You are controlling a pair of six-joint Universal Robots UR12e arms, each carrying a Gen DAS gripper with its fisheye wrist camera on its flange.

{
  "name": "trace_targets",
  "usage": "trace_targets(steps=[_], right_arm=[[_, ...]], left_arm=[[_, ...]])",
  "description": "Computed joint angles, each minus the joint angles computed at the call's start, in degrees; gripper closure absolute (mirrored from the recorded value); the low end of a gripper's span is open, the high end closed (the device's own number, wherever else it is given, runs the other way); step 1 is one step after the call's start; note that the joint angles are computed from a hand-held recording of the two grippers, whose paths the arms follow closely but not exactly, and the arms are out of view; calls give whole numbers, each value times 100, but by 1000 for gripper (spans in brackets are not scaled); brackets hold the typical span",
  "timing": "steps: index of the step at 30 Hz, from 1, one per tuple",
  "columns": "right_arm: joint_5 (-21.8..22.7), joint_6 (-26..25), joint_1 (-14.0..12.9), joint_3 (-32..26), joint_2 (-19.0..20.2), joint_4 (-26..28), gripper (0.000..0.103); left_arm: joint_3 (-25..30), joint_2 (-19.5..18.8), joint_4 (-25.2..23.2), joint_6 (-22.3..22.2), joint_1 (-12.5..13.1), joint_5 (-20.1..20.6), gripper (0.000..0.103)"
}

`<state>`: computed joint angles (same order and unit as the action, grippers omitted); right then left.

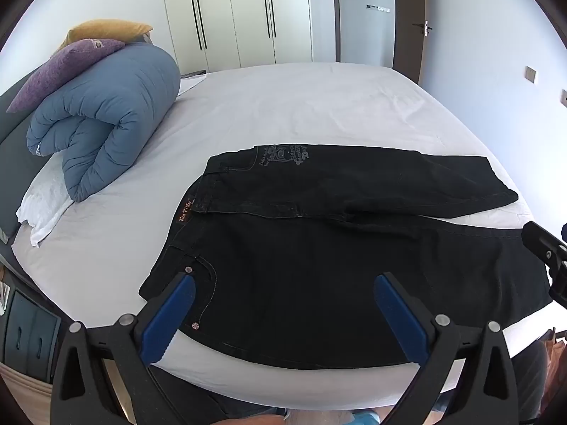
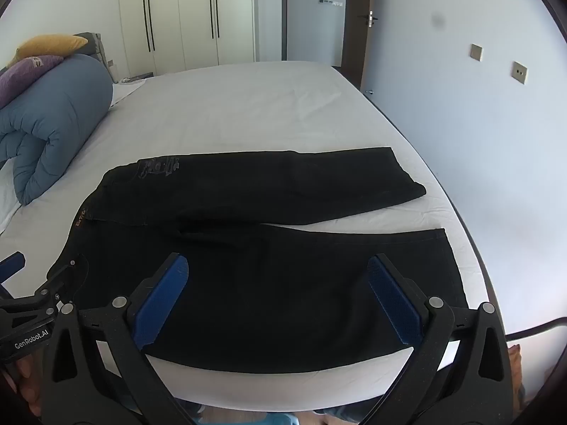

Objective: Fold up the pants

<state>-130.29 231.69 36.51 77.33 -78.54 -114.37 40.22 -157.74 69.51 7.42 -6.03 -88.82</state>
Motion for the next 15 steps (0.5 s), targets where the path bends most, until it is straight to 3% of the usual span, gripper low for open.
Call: trace_targets(steps=[15], right_arm=[[55, -47, -2, -3, 2, 16, 0]], left_arm=[[39, -34, -10, -14, -21, -35, 0]])
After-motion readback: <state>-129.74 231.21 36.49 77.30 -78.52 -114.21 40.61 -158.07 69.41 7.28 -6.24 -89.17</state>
